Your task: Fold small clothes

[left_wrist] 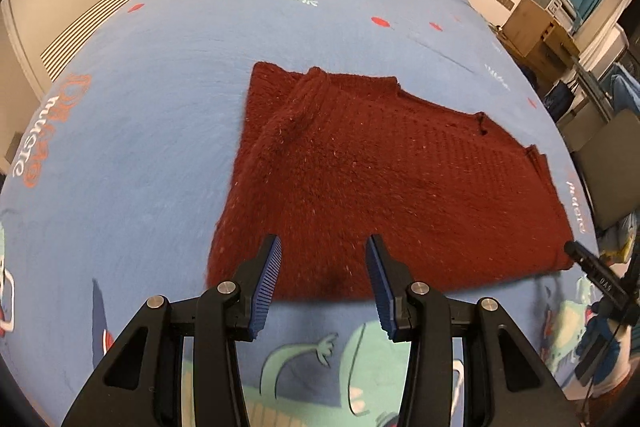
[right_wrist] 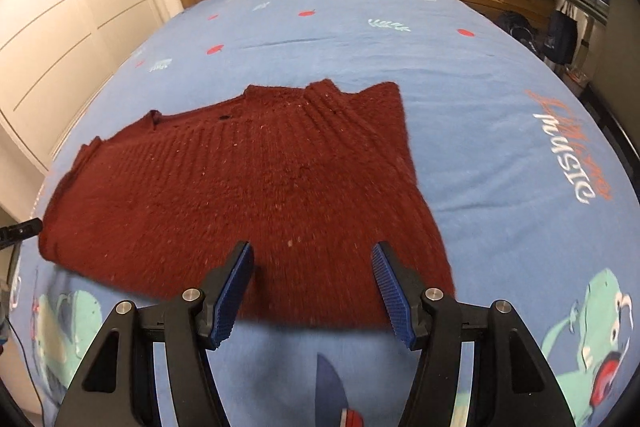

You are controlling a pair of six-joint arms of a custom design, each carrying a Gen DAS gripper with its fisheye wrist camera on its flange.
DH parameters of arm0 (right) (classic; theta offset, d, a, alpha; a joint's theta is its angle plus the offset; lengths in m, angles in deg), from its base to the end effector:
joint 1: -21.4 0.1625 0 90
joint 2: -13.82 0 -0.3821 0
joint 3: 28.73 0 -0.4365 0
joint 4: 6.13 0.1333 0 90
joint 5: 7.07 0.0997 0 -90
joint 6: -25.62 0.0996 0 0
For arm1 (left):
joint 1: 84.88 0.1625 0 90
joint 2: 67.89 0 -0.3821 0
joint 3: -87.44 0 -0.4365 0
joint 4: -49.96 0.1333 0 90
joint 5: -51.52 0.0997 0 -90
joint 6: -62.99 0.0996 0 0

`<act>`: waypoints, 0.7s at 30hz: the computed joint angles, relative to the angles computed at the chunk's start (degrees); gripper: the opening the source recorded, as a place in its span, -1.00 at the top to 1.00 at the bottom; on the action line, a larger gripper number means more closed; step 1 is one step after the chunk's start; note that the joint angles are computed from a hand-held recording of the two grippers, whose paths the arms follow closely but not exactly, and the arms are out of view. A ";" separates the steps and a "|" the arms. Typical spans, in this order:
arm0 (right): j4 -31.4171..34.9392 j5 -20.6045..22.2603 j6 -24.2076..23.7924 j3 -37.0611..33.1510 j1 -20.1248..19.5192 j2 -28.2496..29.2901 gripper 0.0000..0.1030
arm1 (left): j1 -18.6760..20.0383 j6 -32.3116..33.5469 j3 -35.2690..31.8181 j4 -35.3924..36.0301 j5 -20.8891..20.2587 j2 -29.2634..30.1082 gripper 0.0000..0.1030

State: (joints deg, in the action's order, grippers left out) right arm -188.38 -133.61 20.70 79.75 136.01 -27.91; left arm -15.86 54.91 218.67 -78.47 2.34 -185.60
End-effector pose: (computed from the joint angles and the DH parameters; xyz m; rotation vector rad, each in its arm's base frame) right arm 0.3096 -0.4982 -0.0135 0.4569 -2.4668 0.6990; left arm 0.0532 -0.4155 0.3724 0.0753 2.4622 -0.7541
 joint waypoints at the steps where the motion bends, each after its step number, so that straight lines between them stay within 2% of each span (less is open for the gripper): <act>1: -0.29 0.09 0.21 0.76 -0.09 -0.56 -0.23 | -0.28 -0.40 0.20 0.59 -0.03 -0.78 0.25; 4: -1.15 1.29 2.50 4.13 -0.20 -3.14 -0.23 | -1.01 -1.94 0.77 2.25 -0.58 -3.48 0.22; 9: -4.21 5.49 7.39 9.80 -0.64 -7.14 -0.24 | -0.27 -5.52 1.81 2.67 -4.03 -7.76 0.16; 14: -7.31 8.88 11.28 13.88 -1.63 -8.70 -0.30 | 0.25 -8.30 2.85 4.39 -5.81 -11.58 0.16; 21: -14.72 16.00 17.22 17.82 -6.06 -7.79 -0.31 | 1.13 -10.15 3.41 6.81 -4.62 -12.99 0.16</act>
State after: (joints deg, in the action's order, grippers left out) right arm -203.10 -117.61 37.92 97.57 129.95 -35.69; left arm -14.73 44.76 222.07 -71.66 -2.27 -198.59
